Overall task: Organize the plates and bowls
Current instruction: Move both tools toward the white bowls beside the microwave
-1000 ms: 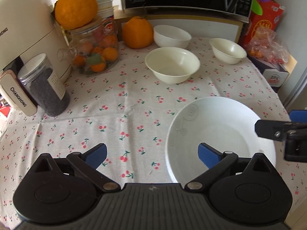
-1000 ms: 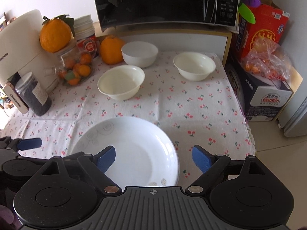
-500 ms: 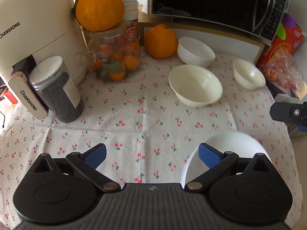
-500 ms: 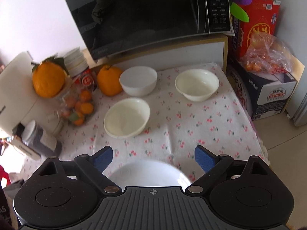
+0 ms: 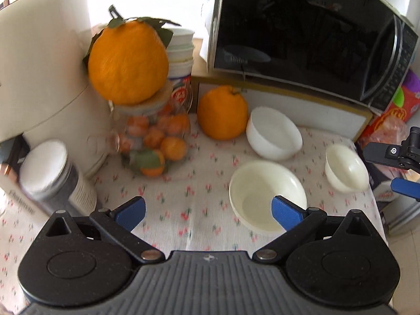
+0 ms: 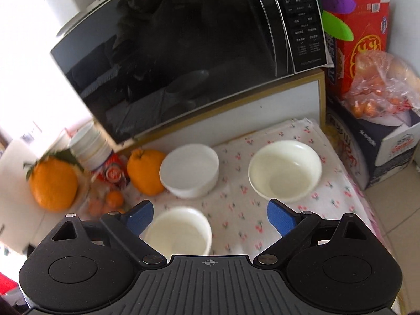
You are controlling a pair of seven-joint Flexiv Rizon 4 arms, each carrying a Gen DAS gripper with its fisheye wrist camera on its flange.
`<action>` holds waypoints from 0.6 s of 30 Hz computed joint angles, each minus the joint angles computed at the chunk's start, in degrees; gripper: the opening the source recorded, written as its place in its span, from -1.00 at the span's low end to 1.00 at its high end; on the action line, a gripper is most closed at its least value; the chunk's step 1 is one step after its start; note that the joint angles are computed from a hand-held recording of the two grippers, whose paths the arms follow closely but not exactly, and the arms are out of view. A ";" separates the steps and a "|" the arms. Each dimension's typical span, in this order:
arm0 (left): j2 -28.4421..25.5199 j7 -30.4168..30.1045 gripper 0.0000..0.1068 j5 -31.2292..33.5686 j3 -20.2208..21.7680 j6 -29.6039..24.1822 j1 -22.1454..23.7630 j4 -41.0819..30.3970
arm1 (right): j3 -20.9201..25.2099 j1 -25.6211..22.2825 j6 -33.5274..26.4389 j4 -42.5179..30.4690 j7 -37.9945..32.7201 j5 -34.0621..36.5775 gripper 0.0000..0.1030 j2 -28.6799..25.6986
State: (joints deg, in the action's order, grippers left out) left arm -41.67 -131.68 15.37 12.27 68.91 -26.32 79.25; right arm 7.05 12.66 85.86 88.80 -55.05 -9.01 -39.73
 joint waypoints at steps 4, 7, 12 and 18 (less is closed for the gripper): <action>-3.26 0.81 0.92 -2.32 -1.35 1.03 2.14 -3.59 | 5.77 -4.04 -1.37 -7.57 -2.21 2.14 0.85 -5.33; -6.07 1.57 0.92 -3.91 -1.45 1.29 2.94 -6.85 | 11.45 -7.28 -1.42 -12.14 -5.28 4.75 0.85 -9.39; -9.99 8.05 0.83 -6.94 -4.89 4.12 6.26 -10.70 | 28.31 -15.60 -8.17 -22.42 -13.61 10.79 0.85 -18.99; -14.65 14.48 0.46 -14.84 -10.89 8.07 10.33 -13.96 | 31.72 -15.69 -11.27 -29.44 -15.34 17.60 0.85 -24.15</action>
State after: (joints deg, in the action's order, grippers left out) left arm -56.31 -117.20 0.53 1.38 76.98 -15.99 65.28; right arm 38.77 -3.03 74.60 59.36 -70.39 8.58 -63.87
